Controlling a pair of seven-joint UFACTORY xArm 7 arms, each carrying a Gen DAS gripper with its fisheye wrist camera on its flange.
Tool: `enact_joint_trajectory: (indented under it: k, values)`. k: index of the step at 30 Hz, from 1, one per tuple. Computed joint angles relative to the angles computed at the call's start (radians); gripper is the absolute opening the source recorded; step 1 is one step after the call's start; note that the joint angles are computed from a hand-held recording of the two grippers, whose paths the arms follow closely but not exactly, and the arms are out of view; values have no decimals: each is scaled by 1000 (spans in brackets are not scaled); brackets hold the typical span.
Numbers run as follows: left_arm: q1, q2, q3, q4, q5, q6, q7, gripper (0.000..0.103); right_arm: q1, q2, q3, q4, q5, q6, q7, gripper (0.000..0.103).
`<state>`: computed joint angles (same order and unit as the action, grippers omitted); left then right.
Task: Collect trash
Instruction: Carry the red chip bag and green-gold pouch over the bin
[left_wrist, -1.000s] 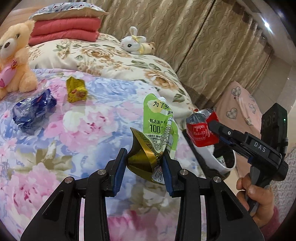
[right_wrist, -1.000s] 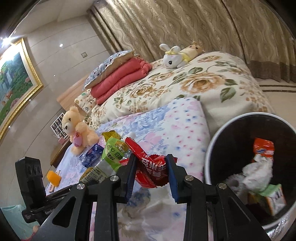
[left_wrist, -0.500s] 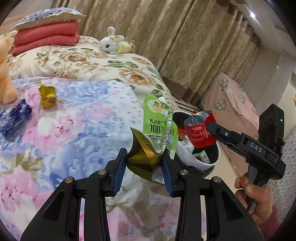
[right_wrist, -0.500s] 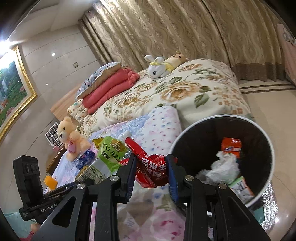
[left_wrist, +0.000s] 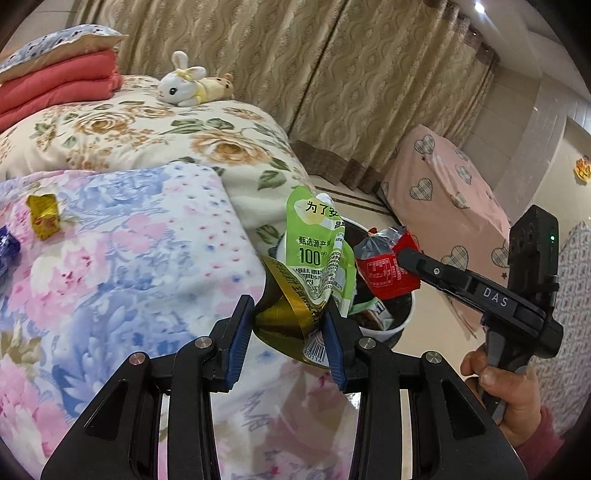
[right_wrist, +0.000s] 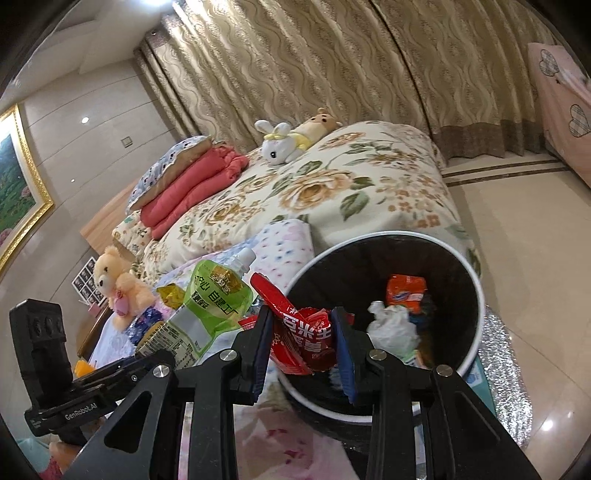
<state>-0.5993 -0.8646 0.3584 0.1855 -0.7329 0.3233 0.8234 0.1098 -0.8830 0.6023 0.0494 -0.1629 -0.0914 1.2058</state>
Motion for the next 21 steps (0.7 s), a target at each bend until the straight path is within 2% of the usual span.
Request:
enact_joint_trajectory:
  k: [8, 21]
  values:
    - [-86, 80, -18, 31, -35, -40, -7, 35, 38, -62, -66, -44, -6, 60, -11, 32]
    - [-164, 177, -59, 72, -59, -88, -26, 35, 63, -107, -142, -74, -34, 129, -36, 32]
